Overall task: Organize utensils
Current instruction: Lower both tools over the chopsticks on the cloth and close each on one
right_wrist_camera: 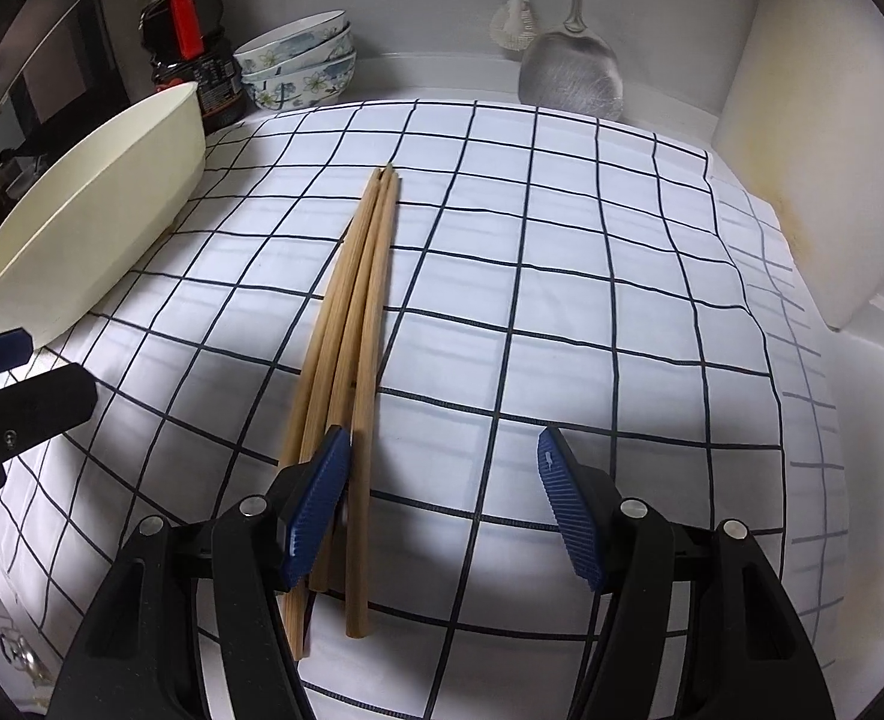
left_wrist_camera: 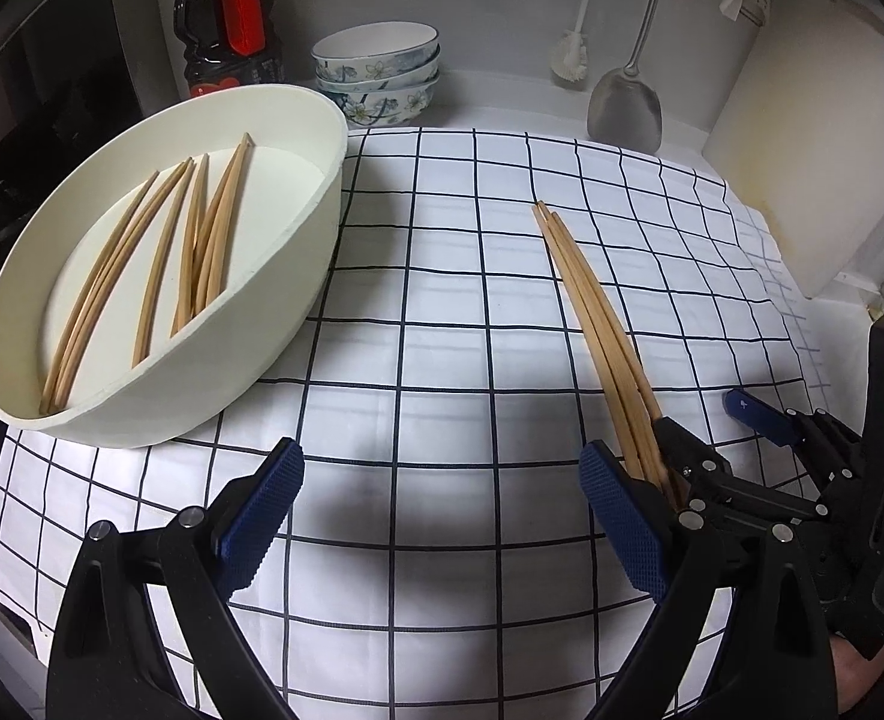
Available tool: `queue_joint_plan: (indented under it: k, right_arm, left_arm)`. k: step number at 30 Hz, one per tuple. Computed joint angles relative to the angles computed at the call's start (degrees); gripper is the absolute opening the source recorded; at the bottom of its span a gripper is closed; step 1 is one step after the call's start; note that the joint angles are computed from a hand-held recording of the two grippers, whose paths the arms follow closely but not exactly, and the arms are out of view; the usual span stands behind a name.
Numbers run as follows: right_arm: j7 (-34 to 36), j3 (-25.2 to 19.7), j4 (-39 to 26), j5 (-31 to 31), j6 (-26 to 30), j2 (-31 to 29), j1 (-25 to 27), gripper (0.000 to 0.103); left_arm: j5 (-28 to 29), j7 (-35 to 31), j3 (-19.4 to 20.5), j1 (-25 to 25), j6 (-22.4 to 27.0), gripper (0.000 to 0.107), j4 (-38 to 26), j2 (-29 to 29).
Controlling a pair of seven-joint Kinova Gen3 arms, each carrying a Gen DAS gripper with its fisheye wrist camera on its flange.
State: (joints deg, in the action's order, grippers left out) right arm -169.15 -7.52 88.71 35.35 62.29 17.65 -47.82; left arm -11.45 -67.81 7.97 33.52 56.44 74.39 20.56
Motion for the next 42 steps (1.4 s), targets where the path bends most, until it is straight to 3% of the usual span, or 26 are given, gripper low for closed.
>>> queue_joint_plan:
  k: [5, 8, 22, 32, 42]
  right_arm:
    - [1.4, 0.1, 0.3, 0.4, -0.5, 0.3, 0.0, 0.061]
    - [1.2, 0.2, 1.4, 0.8, -1.9, -0.4, 0.5, 0.050]
    - [-0.3, 0.0, 6.9, 1.0, -4.7, -4.3, 4.4, 0.050]
    - [-2.8, -1.4, 10.3, 2.1, -5.4, -6.6, 6.6, 0.050]
    - [-0.4, -1.6, 9.7, 2.1, -7.0, -6.0, 7.5, 0.050]
  left_arm:
    - [-0.3, 0.3, 0.0, 0.6, 0.1, 0.091, -0.7, 0.8]
    - [-0.2, 0.4, 0.0, 0.9, 0.1, 0.091, -1.2, 1.4]
    - [1.2, 0.0, -0.3, 3.1, 0.9, 0.091, -5.3, 6.7]
    - [0.3, 0.9, -1.2, 5.1, -0.1, 0.092, -5.0, 8.3]
    - [-3.8, 3.7, -2.9, 7.5, 1.3, 0.097, -4.5, 8.4]
